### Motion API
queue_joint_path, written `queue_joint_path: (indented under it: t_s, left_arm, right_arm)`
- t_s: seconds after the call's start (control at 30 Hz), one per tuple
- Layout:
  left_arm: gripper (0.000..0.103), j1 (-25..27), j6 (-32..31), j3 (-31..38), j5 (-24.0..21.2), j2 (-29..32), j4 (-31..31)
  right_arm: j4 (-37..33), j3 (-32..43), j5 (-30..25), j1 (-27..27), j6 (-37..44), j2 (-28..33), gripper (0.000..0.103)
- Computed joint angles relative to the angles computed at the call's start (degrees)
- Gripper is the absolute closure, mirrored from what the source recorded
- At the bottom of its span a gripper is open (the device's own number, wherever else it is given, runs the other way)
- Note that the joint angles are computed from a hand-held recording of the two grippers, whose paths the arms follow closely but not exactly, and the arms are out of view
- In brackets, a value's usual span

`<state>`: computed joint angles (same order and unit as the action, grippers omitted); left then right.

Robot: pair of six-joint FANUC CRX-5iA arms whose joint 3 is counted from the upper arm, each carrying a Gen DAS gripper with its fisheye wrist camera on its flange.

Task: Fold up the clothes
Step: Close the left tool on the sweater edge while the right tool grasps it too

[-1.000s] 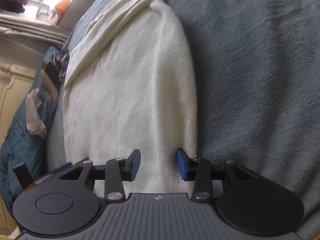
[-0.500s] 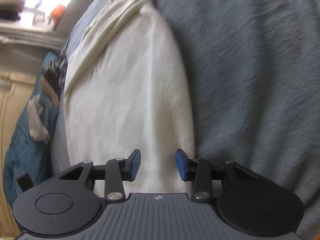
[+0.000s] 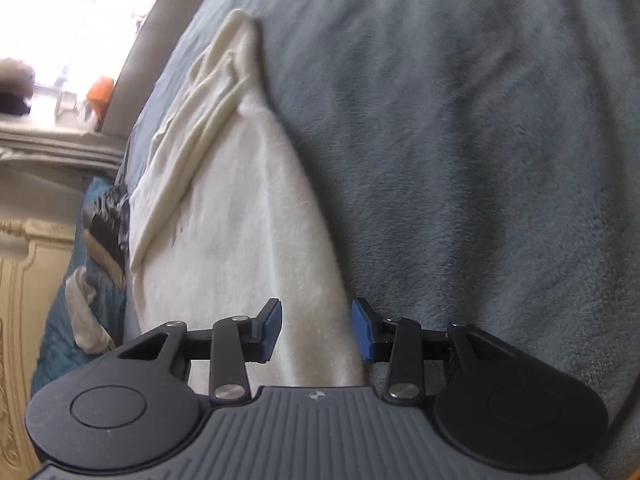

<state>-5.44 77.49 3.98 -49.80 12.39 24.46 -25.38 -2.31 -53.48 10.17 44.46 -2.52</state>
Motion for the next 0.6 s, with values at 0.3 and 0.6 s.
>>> queue_joint_path:
  t_s: [0.3,0.6]
  left_arm:
    - [0.032,1.54,-7.59,-6.09,-3.55,-2.11,5.24]
    - [0.059,3.34,-10.84,-8.76,-5.64,-2.77,11.16]
  right_arm:
    - [-11.89,1.63,-8.16,-2.90,9.99,1.81,0.062]
    - [-15.10,5.97,-16.64,-3.49,17.43,4.10,0.065]
